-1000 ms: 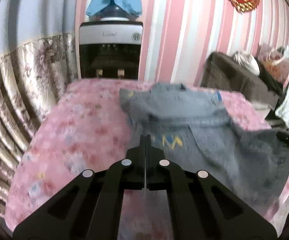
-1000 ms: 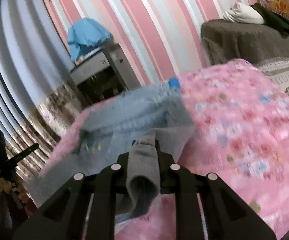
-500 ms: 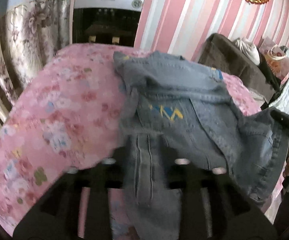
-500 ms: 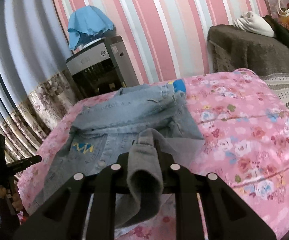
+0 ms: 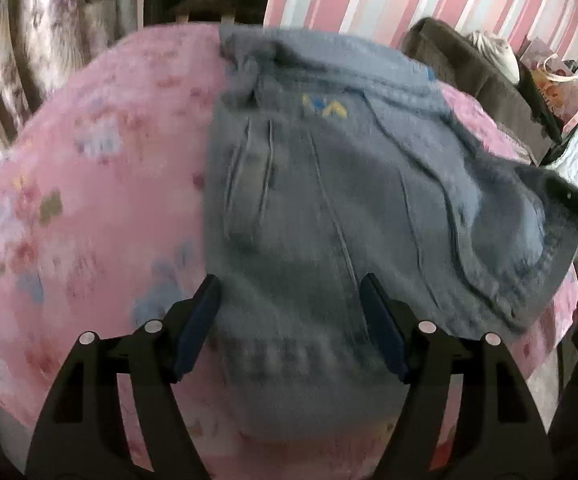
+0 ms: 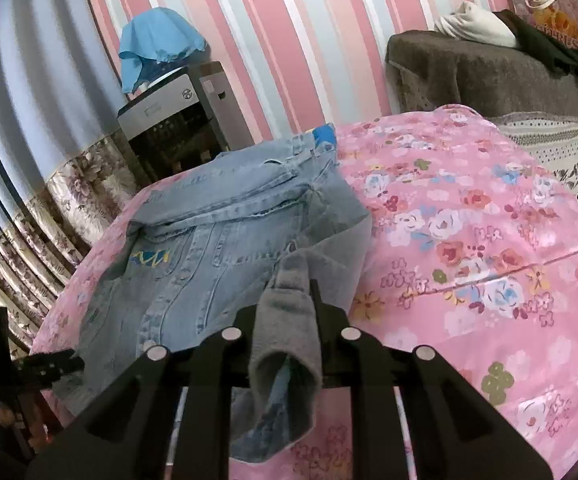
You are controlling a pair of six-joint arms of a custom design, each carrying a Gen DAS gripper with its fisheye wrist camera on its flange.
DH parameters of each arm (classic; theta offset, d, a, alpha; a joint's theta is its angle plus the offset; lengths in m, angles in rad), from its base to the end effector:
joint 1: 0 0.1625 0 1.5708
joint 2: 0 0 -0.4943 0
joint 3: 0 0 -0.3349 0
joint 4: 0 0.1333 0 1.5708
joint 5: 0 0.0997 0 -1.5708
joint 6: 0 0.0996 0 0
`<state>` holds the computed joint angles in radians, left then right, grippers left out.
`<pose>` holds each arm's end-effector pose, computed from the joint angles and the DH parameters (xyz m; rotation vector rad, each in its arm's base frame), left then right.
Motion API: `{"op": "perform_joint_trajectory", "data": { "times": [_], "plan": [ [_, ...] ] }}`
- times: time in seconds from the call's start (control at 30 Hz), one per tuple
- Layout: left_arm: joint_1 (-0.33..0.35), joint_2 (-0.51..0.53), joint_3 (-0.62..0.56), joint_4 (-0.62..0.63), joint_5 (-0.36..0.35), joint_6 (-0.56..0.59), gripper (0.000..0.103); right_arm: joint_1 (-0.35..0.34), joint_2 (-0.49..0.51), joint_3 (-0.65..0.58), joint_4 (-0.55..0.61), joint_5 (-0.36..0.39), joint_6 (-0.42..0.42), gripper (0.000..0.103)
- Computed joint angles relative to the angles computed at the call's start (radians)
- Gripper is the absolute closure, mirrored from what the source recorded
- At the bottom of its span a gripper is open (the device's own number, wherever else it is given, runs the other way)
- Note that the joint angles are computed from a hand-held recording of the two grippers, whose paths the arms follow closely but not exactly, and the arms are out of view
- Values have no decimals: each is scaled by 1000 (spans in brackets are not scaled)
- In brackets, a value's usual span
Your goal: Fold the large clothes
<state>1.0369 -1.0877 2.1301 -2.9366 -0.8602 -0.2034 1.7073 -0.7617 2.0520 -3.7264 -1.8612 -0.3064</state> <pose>-0.0924 -0.5459 0.2711 0.2619 2.4897 -0.7144 0.1838 -0.5680 0.1959 0.3933 -2.5333 1.1453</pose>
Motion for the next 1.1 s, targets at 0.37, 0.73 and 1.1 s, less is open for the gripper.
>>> {"op": "perform_joint_trajectory", "data": {
  "times": [0.37,0.73,1.1],
  "plan": [
    [23,-29,-30,48,-29,-26,64,4,5,3,11,-6,0,87],
    [13,-8,-8,33,-65,-13,75,10,9,-15,50,-13,-10,87],
    [24,-23,-174,-90,-160,180,94,3,-36,-37,84,70,34,87]
  ]
}}
